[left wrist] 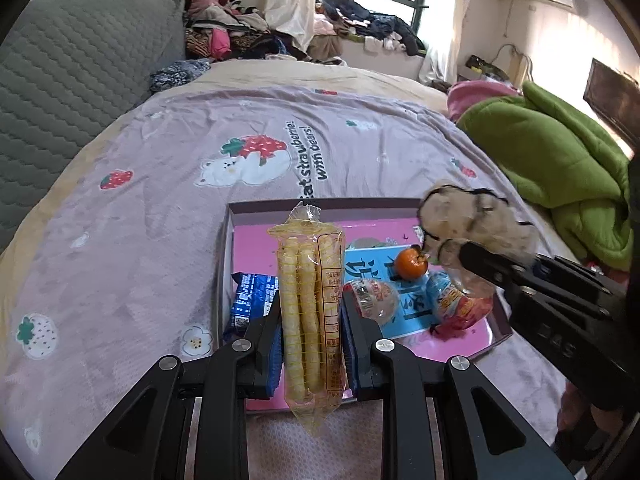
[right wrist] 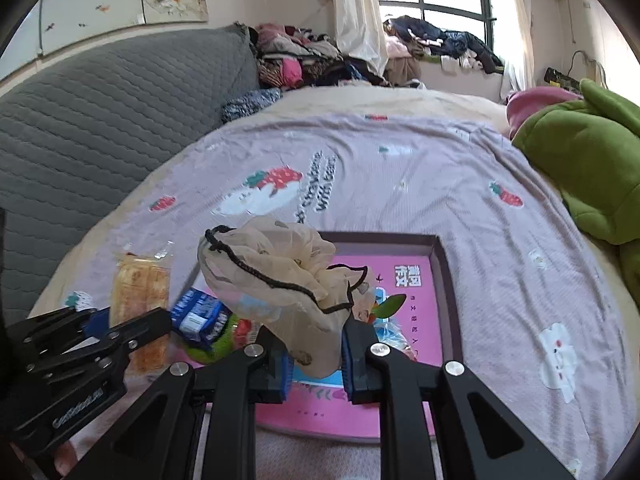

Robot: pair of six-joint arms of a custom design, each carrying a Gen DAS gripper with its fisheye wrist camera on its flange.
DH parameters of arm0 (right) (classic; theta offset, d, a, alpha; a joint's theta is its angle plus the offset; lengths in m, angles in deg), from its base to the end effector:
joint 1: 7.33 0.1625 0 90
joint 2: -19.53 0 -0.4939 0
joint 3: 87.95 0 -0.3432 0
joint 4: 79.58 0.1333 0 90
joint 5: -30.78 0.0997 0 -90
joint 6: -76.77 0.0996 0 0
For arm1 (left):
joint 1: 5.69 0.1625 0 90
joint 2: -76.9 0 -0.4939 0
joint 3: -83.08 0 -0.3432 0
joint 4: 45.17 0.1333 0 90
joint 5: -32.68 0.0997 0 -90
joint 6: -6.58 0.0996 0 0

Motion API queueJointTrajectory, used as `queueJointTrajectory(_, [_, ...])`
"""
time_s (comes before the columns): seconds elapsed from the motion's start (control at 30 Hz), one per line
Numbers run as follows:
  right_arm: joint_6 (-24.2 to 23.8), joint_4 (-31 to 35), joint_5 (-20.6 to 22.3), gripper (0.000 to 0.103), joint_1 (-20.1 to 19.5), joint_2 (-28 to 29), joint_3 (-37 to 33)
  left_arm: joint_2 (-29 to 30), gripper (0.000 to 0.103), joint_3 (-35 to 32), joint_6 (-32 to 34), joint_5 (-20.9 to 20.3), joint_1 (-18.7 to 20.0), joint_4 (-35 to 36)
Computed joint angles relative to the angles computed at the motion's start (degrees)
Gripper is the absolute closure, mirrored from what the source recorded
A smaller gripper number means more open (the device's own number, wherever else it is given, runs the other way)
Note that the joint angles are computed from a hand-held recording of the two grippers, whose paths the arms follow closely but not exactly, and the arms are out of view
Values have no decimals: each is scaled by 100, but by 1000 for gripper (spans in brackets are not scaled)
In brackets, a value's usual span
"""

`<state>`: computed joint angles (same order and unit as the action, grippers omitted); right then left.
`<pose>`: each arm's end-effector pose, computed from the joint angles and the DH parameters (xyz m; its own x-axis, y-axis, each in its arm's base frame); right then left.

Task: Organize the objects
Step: 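Lower biscuit pack into tray with left tool while right tool lowers mesh pouch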

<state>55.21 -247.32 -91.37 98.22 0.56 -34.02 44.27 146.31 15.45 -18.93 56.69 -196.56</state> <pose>0.3129 -0.8251 0.1322 -0.7764 -0.1471 0.6128 -0.5183 0.7022 -0.4881 -0.2151 -0.8321 0.2381 -0.7704 0.1981 -0.6060 0.5233 0.7395 -0.4235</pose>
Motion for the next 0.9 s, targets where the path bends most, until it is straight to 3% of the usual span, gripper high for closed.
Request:
queueJointTrajectory(0.47, [34, 741, -363, 80, -158, 571, -936, 321, 78, -178, 192, 151, 108, 97])
queueJointTrajectory(0.9, [-224, 776, -700, 75, -154, 785, -1225, 413, 78, -120, 253, 141, 240, 48])
